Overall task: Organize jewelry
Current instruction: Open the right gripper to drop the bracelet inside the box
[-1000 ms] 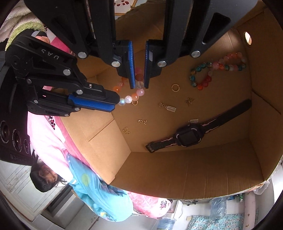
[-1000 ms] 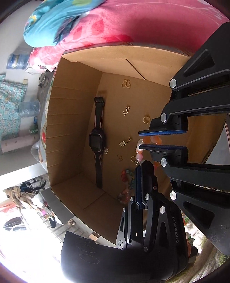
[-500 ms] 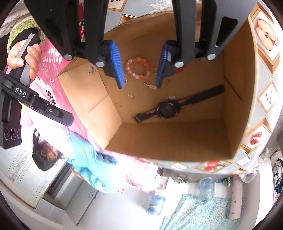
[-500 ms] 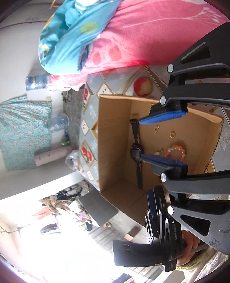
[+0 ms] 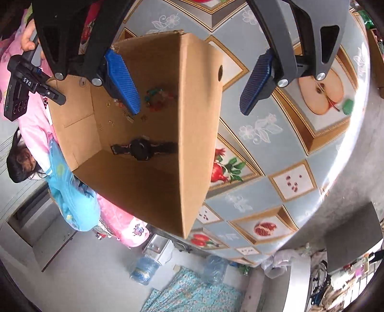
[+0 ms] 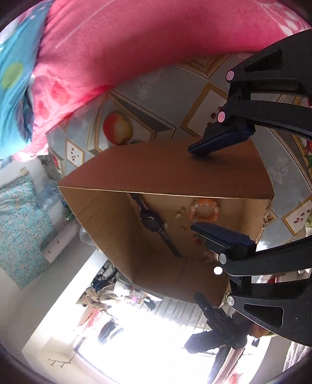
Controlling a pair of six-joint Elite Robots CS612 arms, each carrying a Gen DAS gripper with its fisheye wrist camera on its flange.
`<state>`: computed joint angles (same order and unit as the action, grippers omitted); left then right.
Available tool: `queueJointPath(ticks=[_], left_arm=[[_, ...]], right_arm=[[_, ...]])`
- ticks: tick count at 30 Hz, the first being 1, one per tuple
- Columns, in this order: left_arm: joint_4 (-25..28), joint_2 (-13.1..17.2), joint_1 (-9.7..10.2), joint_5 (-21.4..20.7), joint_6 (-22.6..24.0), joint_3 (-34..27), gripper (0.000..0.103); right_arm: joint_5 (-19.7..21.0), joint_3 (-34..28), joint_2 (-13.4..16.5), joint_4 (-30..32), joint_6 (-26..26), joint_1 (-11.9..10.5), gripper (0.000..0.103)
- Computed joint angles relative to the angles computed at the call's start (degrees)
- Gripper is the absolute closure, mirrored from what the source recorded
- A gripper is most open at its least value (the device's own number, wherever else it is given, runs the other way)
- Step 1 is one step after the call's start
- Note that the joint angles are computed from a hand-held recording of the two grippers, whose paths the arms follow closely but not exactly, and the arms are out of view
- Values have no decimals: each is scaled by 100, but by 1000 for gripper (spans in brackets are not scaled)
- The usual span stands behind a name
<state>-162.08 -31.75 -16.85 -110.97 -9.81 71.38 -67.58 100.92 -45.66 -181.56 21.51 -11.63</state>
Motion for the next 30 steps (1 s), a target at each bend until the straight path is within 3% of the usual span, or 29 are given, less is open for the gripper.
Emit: queueJointPath(ticks=[2,4,6,8,12,23,30], left_arm=[[2,68,12,-270,-18,-55,20],[-10,83,-1,-439,-38,-57,19],[-163,17,-67,54,-95,53,18],[-257,-5,-92,383,-111,107,18],[-234,-60,-12,193,-199,211,18],[-367,-512,-28,-23,330,1095,18],[-892,-612,-86,262,539,1436,17]], right_arm=[[-232,-12,-45,78,-31,69,47],[-105,34,-78,56,-4,52,48],[255,7,-6,-8,56,13,52],[328,4,7,49,37,48,53],[162,61,-28,17,50,128,53],[-57,558,-309,-139,18,132,51],[-131,734,-304,-544,184,174,49]])
